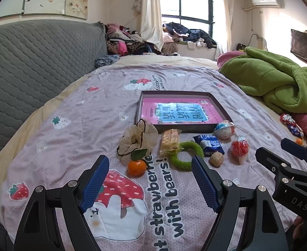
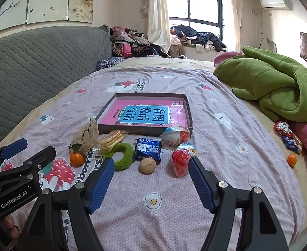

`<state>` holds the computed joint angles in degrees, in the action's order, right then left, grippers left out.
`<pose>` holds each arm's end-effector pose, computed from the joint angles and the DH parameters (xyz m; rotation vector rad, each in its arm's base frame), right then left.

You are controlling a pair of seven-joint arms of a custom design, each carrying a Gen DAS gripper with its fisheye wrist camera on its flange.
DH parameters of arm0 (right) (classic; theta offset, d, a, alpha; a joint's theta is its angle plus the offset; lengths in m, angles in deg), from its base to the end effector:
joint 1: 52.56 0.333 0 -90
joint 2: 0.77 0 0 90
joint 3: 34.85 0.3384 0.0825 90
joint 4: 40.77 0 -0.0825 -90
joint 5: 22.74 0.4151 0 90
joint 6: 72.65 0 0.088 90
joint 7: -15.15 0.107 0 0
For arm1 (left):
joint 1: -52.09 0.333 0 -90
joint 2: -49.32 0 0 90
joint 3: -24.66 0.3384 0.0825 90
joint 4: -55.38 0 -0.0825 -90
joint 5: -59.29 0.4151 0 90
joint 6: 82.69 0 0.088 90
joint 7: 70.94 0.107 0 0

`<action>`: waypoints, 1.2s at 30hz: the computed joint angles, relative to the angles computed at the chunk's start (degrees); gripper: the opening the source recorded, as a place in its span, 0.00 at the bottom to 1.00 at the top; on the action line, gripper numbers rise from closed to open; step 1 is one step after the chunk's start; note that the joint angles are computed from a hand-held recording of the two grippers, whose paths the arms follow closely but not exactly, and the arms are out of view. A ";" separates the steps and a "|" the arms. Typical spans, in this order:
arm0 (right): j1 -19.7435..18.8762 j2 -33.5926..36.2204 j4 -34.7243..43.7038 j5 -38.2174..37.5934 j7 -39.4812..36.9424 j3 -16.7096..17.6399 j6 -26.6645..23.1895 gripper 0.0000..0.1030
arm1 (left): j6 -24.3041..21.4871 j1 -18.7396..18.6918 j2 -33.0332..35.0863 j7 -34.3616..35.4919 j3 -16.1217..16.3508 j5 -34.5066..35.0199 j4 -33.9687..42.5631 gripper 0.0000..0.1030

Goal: Organize objects
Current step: 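Reach the left gripper to the mandarin while the right gripper reaches the walnut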

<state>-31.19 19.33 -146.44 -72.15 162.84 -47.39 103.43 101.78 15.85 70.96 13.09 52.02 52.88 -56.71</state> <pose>0.6791 0.1836 0.4239 -1.6917 1.6375 -0.7994 0.6814 -0.1306 0.4175 -1.6234 1.7051 -0.8604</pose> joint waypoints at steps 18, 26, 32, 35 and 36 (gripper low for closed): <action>-0.83 0.71 3.05 1.77 -3.52 0.62 0.51 0.70 | -3.22 8.74 0.06 0.83 -6.63 2.03 5.76 0.79; -6.56 4.89 9.70 13.26 -18.27 8.47 0.44 0.70 | -11.27 23.61 3.91 3.05 -20.22 2.54 16.19 0.79; -9.41 8.46 11.72 21.06 -26.72 12.99 -0.27 0.70 | -14.20 27.15 7.62 2.66 -24.00 4.72 18.25 0.79; -9.40 9.45 11.49 23.62 -29.38 13.22 -0.32 0.70 | -14.33 26.60 9.05 1.68 -23.61 6.33 18.05 0.79; -9.38 9.73 11.42 24.54 -30.15 13.27 -0.50 0.70 | -14.14 26.77 9.48 1.72 -23.96 6.45 17.96 0.79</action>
<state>-40.57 29.06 -135.02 -47.61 132.69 -34.13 102.93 87.64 42.61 80.44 14.81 28.05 59.33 -38.76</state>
